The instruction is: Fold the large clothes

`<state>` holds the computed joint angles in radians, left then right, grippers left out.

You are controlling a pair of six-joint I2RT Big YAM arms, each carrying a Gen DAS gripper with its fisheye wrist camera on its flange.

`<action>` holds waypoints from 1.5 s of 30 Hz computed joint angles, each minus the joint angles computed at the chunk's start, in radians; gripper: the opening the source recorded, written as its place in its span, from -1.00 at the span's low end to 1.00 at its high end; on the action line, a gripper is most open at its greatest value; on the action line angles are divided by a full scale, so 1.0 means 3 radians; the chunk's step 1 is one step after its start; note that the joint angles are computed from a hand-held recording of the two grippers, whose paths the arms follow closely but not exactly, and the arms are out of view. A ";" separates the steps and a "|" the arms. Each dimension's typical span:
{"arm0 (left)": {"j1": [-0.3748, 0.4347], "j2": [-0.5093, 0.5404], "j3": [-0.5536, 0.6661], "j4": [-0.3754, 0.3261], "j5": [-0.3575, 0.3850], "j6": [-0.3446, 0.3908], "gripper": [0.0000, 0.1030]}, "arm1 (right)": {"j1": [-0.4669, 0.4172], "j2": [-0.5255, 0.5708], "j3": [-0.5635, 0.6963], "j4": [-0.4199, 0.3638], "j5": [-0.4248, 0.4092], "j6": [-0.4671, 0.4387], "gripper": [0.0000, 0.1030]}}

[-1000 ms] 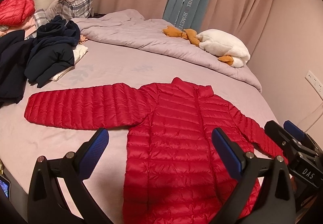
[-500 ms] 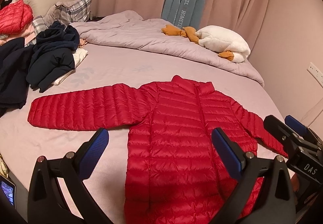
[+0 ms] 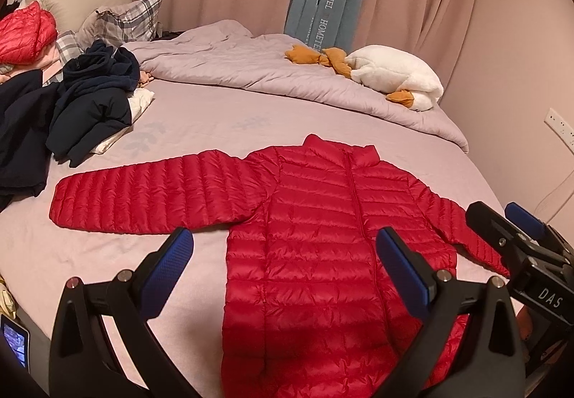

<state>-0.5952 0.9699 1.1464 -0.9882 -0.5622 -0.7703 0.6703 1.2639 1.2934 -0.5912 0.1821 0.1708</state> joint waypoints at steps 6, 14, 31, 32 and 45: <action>0.0001 0.0011 0.0002 0.0006 -0.0003 0.0003 0.97 | -0.0003 0.0007 0.0016 -0.0020 -0.0002 0.0004 0.99; 0.0000 0.0029 0.0008 0.0014 0.0013 0.0015 0.97 | -0.0006 0.0003 0.0016 -0.0024 0.0010 0.0011 0.99; -0.0022 0.0014 -0.0020 0.0027 0.0025 -0.0034 0.97 | -0.0047 -0.0011 -0.0004 -0.0017 -0.0011 0.0011 0.99; -0.0020 0.0006 -0.0026 0.0026 0.0023 -0.0039 0.97 | -0.0048 -0.0017 -0.0012 -0.0015 -0.0011 0.0010 0.99; 0.0067 -0.0064 -0.0070 -0.0012 -0.0007 -0.0106 0.96 | 0.0011 0.0020 0.0027 -0.0034 0.0038 -0.0019 0.99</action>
